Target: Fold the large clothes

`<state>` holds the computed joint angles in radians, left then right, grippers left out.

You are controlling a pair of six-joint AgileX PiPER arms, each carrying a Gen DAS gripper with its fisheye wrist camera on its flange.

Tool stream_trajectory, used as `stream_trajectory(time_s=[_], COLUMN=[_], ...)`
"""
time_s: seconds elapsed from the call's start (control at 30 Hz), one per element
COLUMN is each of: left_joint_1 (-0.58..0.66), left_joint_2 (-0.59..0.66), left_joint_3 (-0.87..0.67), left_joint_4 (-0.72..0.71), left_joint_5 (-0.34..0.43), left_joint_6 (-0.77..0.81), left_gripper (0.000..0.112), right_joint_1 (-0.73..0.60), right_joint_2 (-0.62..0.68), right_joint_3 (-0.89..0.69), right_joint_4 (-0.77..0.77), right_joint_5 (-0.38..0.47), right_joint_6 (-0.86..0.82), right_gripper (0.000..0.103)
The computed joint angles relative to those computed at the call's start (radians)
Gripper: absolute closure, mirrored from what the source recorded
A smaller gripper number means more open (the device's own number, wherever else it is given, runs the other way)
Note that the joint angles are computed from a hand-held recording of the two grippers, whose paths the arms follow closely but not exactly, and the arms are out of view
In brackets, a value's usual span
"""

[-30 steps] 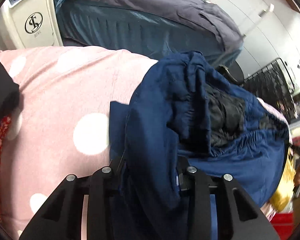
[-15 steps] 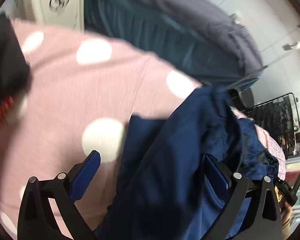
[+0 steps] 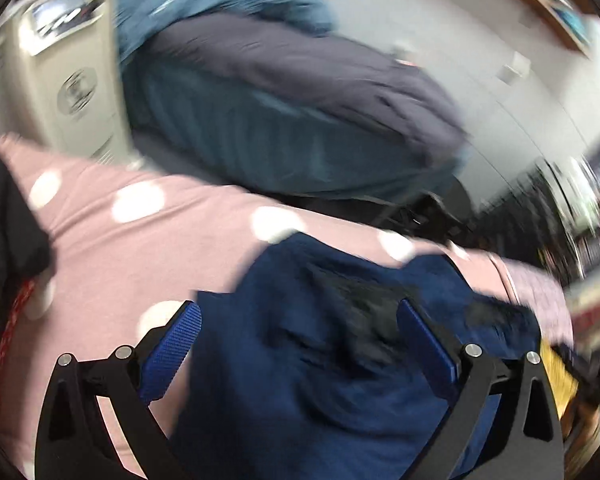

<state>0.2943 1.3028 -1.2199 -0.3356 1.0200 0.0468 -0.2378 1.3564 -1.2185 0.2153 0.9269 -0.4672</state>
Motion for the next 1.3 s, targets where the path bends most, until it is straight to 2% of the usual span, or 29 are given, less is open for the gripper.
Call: stream_trajectory(time_s=[0.1, 0.17, 0.27, 0.4, 0.47, 0.57, 0.67, 0.77, 0.87, 0.93, 1.0, 1.1, 1.23, 1.3], left_joint_1=[-0.141, -0.208, -0.245, -0.257, -0.230, -0.239, -0.271, -0.281, -0.283, -0.274, -0.265, -0.228, -0.146, -0.072], left_joint_2=[-0.077, -0.075, -0.034, 0.135, 0.264, 0.478, 0.557, 0.601, 0.626, 0.627, 0.602, 0.471, 0.261, 0.177], left_joint_3=[0.141, 0.218, 0.272, 0.133, 0.005, -0.187, -0.246, -0.306, -0.345, -0.366, -0.356, -0.260, -0.144, -0.093], left_joint_4=[0.038, 0.058, 0.080, 0.145, 0.116, 0.166, 0.226, 0.249, 0.263, 0.254, 0.220, 0.133, -0.004, -0.076], left_joint_5=[-0.034, -0.055, -0.107, -0.134, -0.090, 0.030, 0.028, 0.060, 0.099, 0.125, 0.111, 0.061, 0.067, 0.092], left_joint_6=[-0.015, -0.050, -0.093, -0.165, -0.166, -0.234, -0.300, -0.410, -0.423, -0.399, -0.374, -0.296, -0.140, -0.070], left_gripper=[0.016, 0.016, 0.016, 0.016, 0.016, 0.016, 0.015, 0.014, 0.014, 0.015, 0.015, 0.016, 0.016, 0.016], right_joint_1=[0.033, 0.053, 0.113, 0.155, 0.153, 0.151, 0.173, 0.241, 0.263, 0.264, 0.261, 0.230, 0.120, 0.021], right_joint_2=[-0.044, -0.047, -0.036, 0.063, 0.145, 0.312, 0.370, 0.358, 0.341, 0.332, 0.326, 0.283, 0.158, 0.095], right_joint_3=[0.078, 0.131, 0.191, 0.157, 0.079, -0.070, -0.089, -0.036, 0.011, 0.027, 0.031, 0.038, 0.078, 0.084], right_joint_4=[0.069, 0.095, 0.049, -0.016, -0.039, -0.068, -0.095, -0.217, -0.261, -0.266, -0.261, -0.191, 0.003, 0.106], right_joint_5=[0.062, 0.092, 0.056, -0.028, -0.033, 0.012, -0.026, -0.099, -0.159, -0.179, -0.183, -0.158, -0.110, -0.062], right_joint_6=[-0.120, -0.145, -0.101, -0.024, 0.047, 0.133, 0.167, 0.246, 0.294, 0.297, 0.286, 0.228, 0.084, -0.003], right_gripper=[0.041, 0.041, 0.040, 0.040, 0.040, 0.040, 0.038, 0.036, 0.035, 0.035, 0.035, 0.032, 0.021, 0.020])
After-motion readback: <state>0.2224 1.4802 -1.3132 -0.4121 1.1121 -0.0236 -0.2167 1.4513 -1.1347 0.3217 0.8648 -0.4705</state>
